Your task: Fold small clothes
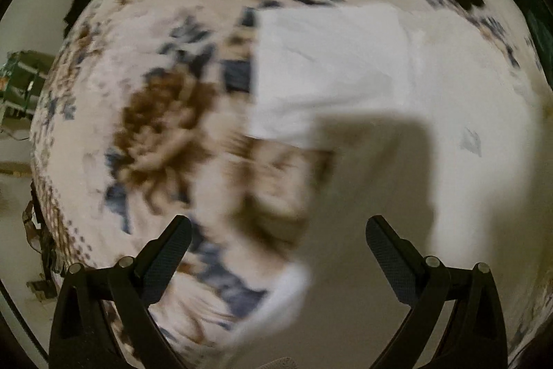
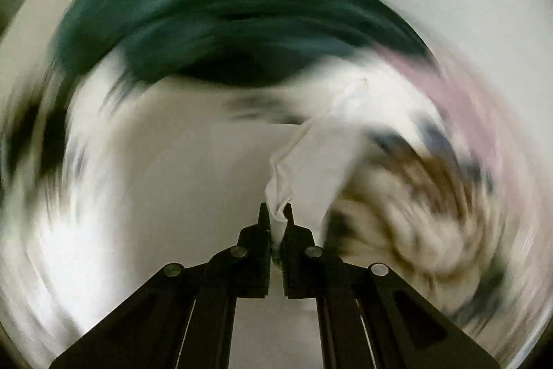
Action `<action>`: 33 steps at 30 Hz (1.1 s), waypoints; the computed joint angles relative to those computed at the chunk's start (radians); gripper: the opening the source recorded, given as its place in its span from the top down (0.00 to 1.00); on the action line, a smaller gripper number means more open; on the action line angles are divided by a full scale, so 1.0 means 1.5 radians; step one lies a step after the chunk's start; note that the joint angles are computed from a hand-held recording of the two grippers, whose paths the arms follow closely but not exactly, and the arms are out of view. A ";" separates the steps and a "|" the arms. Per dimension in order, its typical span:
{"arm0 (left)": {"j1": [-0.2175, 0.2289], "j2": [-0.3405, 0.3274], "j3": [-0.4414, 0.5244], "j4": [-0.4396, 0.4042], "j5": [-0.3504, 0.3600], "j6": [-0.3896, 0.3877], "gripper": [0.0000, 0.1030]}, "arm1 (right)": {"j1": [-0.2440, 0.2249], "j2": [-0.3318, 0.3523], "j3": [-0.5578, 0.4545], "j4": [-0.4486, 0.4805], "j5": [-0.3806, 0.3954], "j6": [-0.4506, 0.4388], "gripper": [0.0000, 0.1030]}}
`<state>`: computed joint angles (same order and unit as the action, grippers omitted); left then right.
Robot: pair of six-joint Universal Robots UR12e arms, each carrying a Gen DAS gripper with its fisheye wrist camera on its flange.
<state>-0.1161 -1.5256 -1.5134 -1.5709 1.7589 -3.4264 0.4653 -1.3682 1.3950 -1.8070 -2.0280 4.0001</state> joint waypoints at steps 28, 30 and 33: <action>0.163 -0.008 -0.117 0.289 -0.400 -0.271 0.96 | -0.014 -0.036 0.077 0.007 0.283 0.167 0.33; 0.148 -0.016 -0.095 0.309 -0.362 -0.217 0.96 | -0.013 -0.042 0.084 0.000 0.281 0.184 0.33; 0.110 -0.020 -0.069 0.364 -0.322 -0.084 0.96 | -0.018 -0.056 0.097 -0.001 0.276 0.186 0.33</action>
